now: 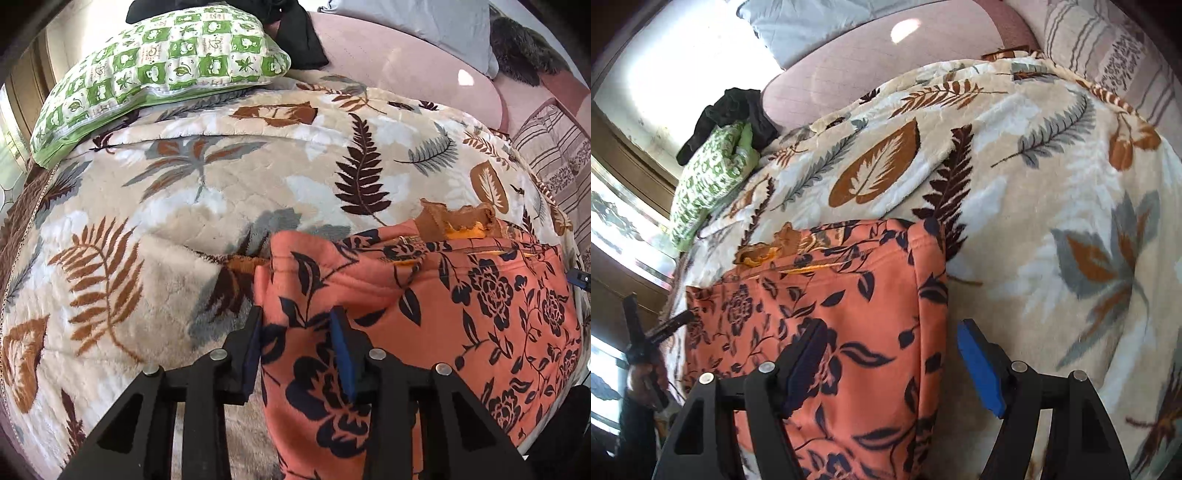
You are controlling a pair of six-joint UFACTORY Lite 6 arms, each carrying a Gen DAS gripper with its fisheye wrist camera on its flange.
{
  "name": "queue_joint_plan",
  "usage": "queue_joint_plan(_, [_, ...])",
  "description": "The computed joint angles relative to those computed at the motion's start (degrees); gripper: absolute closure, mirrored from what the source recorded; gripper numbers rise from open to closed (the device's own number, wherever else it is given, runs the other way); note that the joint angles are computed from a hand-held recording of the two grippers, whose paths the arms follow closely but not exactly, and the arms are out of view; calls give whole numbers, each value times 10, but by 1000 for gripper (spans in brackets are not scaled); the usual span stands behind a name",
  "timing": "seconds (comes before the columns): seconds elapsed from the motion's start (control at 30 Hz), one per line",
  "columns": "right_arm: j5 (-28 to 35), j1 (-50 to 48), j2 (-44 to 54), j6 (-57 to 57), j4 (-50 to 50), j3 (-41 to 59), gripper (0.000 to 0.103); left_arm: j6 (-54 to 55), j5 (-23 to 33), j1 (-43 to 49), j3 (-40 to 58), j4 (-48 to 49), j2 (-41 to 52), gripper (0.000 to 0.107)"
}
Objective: Fold small clothes
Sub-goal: 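Pinch the new folded edge with both grippers and press it flat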
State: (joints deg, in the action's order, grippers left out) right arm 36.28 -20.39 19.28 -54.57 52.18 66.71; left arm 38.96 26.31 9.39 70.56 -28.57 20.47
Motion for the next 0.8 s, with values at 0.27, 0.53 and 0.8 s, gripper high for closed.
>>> queue_joint_plan(0.27, [-146,131,31,218,-271,56,95,149,-127,-7,-101,-134,-99,102])
queue_joint_plan(0.53, [-164,96,167,251,-232,158,80,-68,-142,-4,-11,42,44,85])
queue_joint_plan(0.8, [-115,23,-110,76,-33,-50,30,129,-77,43,-159,-165,-194,68])
